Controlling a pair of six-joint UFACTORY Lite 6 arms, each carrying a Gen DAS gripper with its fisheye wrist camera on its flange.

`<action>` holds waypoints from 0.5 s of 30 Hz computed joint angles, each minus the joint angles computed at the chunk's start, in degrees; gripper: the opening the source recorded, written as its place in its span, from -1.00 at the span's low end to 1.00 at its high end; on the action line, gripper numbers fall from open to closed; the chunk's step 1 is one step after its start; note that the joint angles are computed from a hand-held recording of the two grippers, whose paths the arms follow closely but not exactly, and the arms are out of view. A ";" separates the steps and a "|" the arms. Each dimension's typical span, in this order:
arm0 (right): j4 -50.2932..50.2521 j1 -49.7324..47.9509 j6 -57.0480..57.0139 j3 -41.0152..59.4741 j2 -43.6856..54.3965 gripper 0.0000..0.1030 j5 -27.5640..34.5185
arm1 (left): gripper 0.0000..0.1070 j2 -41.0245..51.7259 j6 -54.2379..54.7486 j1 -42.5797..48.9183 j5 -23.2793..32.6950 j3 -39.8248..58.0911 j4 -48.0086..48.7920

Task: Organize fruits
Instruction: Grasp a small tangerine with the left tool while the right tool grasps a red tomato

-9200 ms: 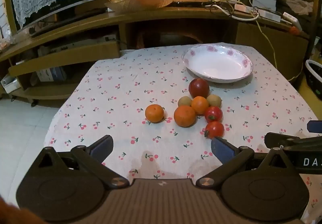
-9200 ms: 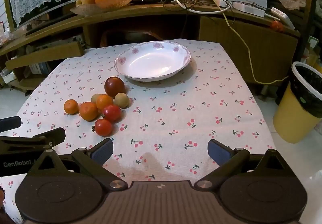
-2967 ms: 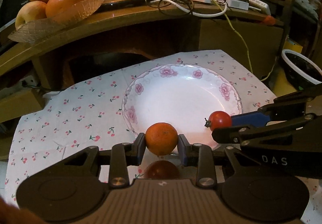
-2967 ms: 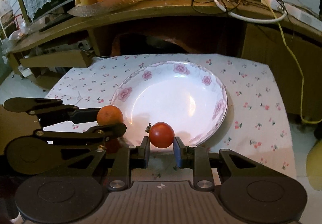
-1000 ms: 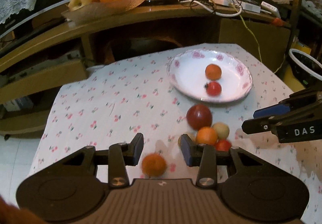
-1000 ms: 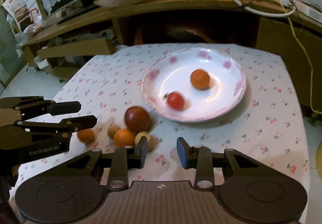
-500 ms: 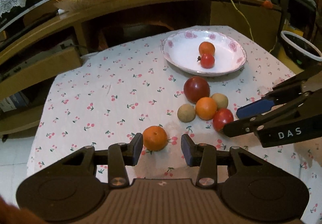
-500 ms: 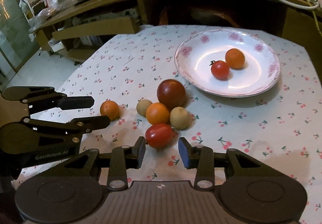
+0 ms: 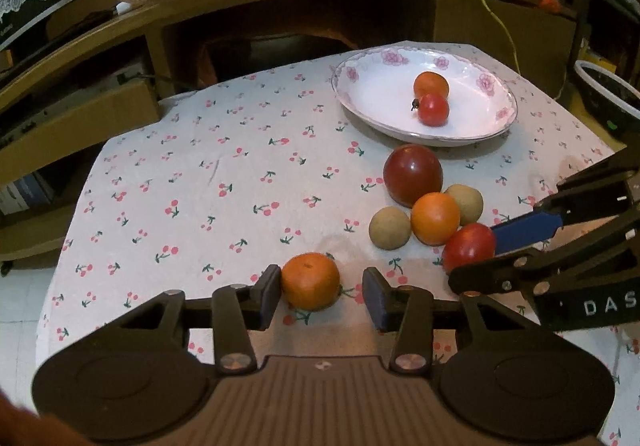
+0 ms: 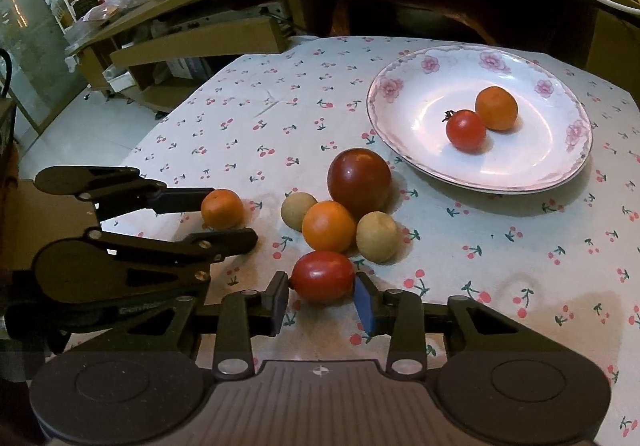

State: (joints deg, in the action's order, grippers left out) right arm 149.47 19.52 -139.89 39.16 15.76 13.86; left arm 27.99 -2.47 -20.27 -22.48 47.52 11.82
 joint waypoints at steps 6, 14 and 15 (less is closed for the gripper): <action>-1.10 0.16 1.18 -0.34 -0.72 -0.36 -0.75 | -0.25 -0.84 -3.29 0.26 0.33 -0.34 4.12; -2.92 -0.14 2.41 -6.61 -8.55 -0.37 -3.36 | -0.26 -9.70 -9.97 -0.54 1.10 -7.97 11.26; -2.85 0.03 2.35 -7.77 -10.02 -0.37 -3.87 | -0.26 -11.05 -9.69 -1.25 1.22 -9.17 11.16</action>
